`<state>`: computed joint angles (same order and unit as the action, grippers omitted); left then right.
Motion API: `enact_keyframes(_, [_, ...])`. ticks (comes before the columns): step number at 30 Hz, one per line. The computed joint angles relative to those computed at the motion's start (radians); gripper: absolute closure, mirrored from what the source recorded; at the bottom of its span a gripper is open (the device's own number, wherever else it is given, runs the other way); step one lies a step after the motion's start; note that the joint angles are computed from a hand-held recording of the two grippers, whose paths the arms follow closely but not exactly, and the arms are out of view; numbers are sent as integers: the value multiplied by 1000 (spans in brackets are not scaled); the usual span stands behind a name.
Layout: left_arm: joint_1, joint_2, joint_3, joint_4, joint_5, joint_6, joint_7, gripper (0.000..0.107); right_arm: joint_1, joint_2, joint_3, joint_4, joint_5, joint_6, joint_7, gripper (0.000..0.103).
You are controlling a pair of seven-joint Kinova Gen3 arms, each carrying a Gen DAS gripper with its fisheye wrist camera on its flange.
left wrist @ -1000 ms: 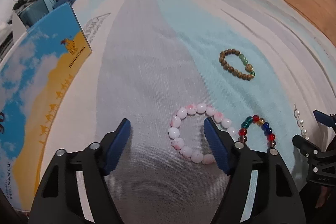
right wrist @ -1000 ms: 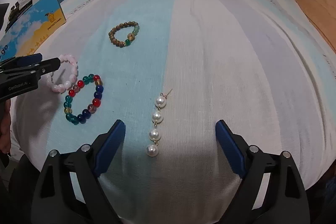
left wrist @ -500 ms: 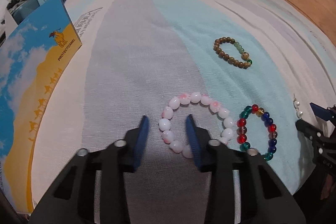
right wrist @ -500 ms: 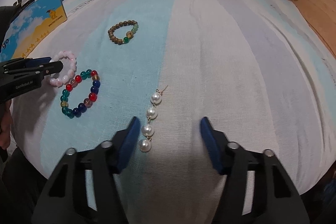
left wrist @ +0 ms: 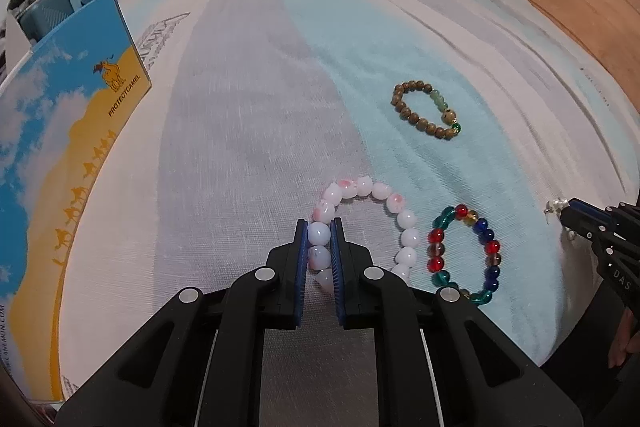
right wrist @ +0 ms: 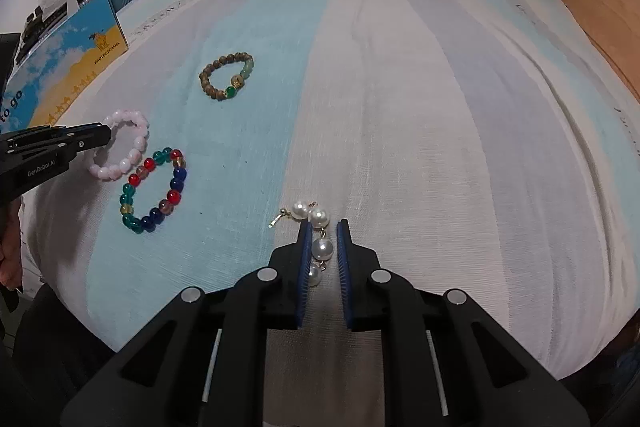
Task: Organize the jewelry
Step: 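Grasp pink-white bead bracelet with left gripper while right grasps pearl earring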
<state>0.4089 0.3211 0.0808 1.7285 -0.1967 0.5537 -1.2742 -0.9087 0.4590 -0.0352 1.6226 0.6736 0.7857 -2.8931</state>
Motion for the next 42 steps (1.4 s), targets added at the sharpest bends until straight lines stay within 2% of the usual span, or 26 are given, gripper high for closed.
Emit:
enact_keyframes(11, [3,-16,1,-11,-6,13,6,97,-14,-21,0,3,28,16,-38,91])
enact_keyframes(13, [3,-25,1,-6,-10,14,9,97,-17,-26,-3,3,39,25,-43,101])
enact_keyframes(18, [2,-31,6,-6,-15,17,11,97,-8,-37,-14,5,47,26,-43,101])
enact_keyframes(27, [-4,-45,11,11,-13,9,10,97,18,-61,-33,46,38,-39,-31,101])
enact_keyframes(30, [-4,-44,9,10,-17,9,12,97,27,-60,-35,58,20,-66,-4,96])
enact_keyframes(33, [-6,-44,10,12,-14,6,12,97,29,-55,-28,64,9,-89,2,73])
enact_keyframes(39, [-8,-40,12,17,-8,3,9,97,33,-19,-31,24,-26,-68,86,73])
enact_keyframes(42, [-10,-41,12,16,-5,3,4,97,38,-2,-22,16,-55,-65,112,77])
